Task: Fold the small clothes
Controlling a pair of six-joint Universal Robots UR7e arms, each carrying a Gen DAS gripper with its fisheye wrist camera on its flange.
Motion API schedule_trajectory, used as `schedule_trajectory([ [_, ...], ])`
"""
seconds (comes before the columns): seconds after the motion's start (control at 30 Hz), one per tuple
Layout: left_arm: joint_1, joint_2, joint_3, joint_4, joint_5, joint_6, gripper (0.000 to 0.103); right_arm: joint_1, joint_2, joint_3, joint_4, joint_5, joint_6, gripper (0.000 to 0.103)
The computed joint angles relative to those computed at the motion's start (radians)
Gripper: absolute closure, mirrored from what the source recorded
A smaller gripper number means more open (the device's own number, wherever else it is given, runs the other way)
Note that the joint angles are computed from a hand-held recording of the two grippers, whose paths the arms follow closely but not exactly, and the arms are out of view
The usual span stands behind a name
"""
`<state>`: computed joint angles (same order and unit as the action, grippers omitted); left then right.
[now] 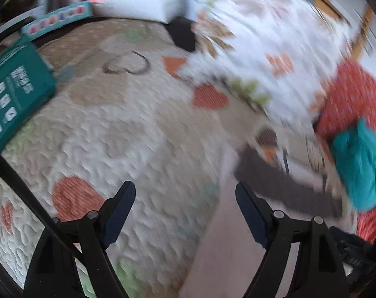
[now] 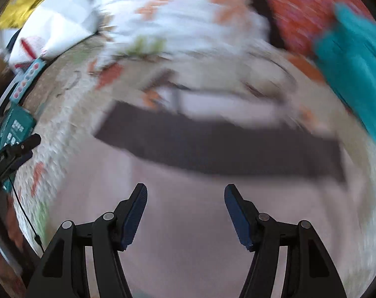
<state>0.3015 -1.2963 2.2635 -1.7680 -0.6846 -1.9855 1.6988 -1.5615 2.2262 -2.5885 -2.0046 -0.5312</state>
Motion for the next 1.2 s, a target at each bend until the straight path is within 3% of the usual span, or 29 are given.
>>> schedule_trajectory([
  [0.13,0.020,0.077,0.029,-0.202,-0.110,0.175,0.021,-0.200,-0.163,0.025,0.040,0.007,0.013,0.035],
  [0.23,0.045,0.106,0.038,-0.237,-0.190,0.201,0.021,-0.382,-0.294,-0.018,0.169,0.157,0.045,0.061],
  [0.27,0.038,0.103,0.047,-0.240,-0.185,0.194,0.021,-0.407,-0.328,-0.023,0.180,0.165,0.072,0.058],
  [0.33,0.019,0.095,0.034,-0.163,-0.188,0.150,0.021,-0.416,-0.369,-0.017,0.153,0.124,0.098,0.041],
  [0.53,-0.036,0.027,0.010,0.040,-0.232,-0.041,0.021,-0.513,-0.518,-0.032,0.284,0.270,0.071,0.040],
  [0.7,-0.112,-0.044,0.033,0.048,-0.211,-0.161,0.021,-0.564,-0.571,-0.009,0.327,0.342,0.011,0.039],
  [0.8,-0.141,-0.020,0.037,0.039,-0.185,-0.198,0.020,-0.563,-0.556,0.010,0.314,0.361,0.004,0.039],
  [0.87,-0.130,0.003,0.030,0.020,-0.176,-0.193,0.020,-0.558,-0.546,0.030,0.278,0.366,-0.001,0.039],
  [1.03,-0.088,0.048,0.025,-0.150,-0.131,-0.046,0.020,-0.576,-0.526,0.071,0.194,0.399,-0.011,0.034],
  [1.2,-0.065,0.113,-0.010,-0.223,-0.112,0.064,0.020,-0.560,-0.449,0.081,0.135,0.364,0.015,0.033],
])
